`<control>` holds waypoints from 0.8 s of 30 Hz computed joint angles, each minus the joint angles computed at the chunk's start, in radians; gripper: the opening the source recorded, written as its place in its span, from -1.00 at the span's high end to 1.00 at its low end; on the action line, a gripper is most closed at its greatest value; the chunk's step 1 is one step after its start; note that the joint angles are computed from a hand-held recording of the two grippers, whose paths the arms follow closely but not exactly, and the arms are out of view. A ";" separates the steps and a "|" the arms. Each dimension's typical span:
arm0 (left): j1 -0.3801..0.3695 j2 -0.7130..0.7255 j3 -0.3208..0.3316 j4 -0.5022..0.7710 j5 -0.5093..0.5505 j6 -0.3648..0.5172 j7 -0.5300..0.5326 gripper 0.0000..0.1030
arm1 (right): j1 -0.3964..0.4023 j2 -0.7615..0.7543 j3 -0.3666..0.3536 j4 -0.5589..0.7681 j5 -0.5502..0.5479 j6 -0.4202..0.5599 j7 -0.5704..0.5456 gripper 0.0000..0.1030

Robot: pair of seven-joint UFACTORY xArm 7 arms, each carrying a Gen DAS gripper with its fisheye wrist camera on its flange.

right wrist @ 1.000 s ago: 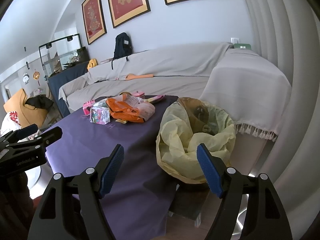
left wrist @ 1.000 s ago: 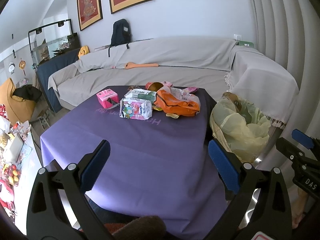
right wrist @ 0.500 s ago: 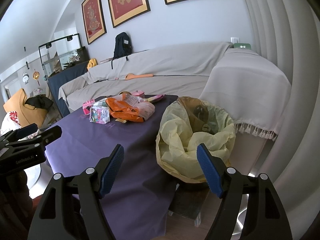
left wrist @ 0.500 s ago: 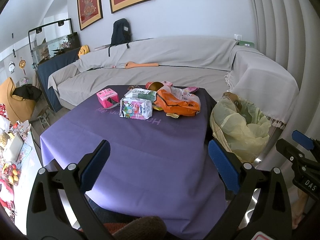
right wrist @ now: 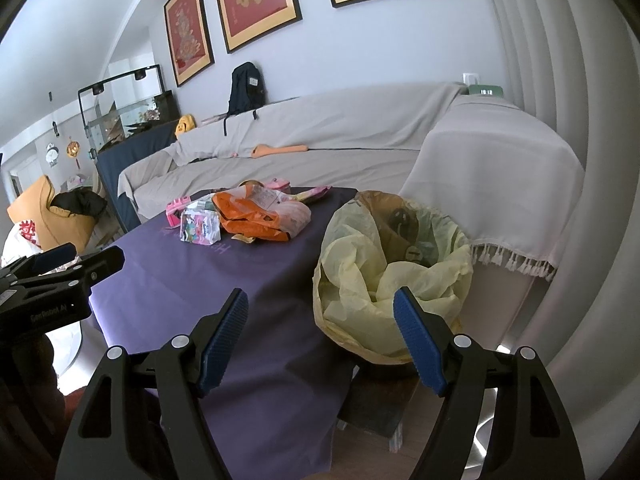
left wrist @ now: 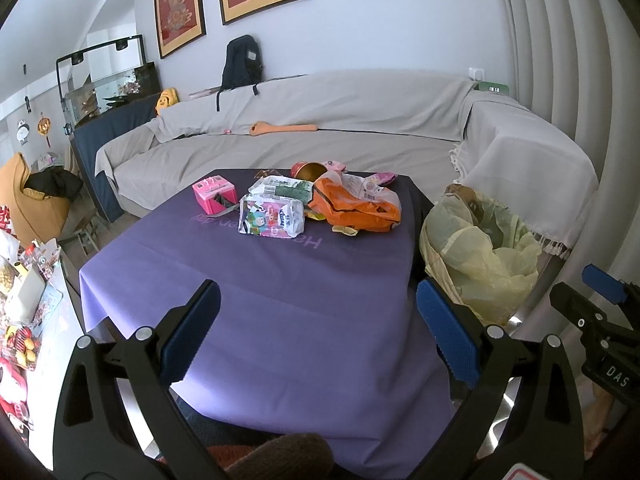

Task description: Collect trash

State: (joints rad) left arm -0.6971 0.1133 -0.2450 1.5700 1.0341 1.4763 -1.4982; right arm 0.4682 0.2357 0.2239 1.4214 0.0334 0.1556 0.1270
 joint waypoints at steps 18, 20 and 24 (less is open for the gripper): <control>0.000 -0.001 0.000 -0.001 -0.001 -0.001 -0.001 -0.82 | 0.000 -0.003 0.000 -0.003 0.002 0.002 -0.001 -0.39; 0.001 -0.001 0.000 0.001 -0.001 -0.001 0.001 -0.82 | 0.000 0.000 -0.001 0.002 0.001 0.003 -0.001 -0.39; 0.001 0.000 0.000 0.001 -0.003 -0.001 0.001 -0.82 | -0.001 -0.002 0.000 -0.001 0.002 0.004 -0.002 -0.39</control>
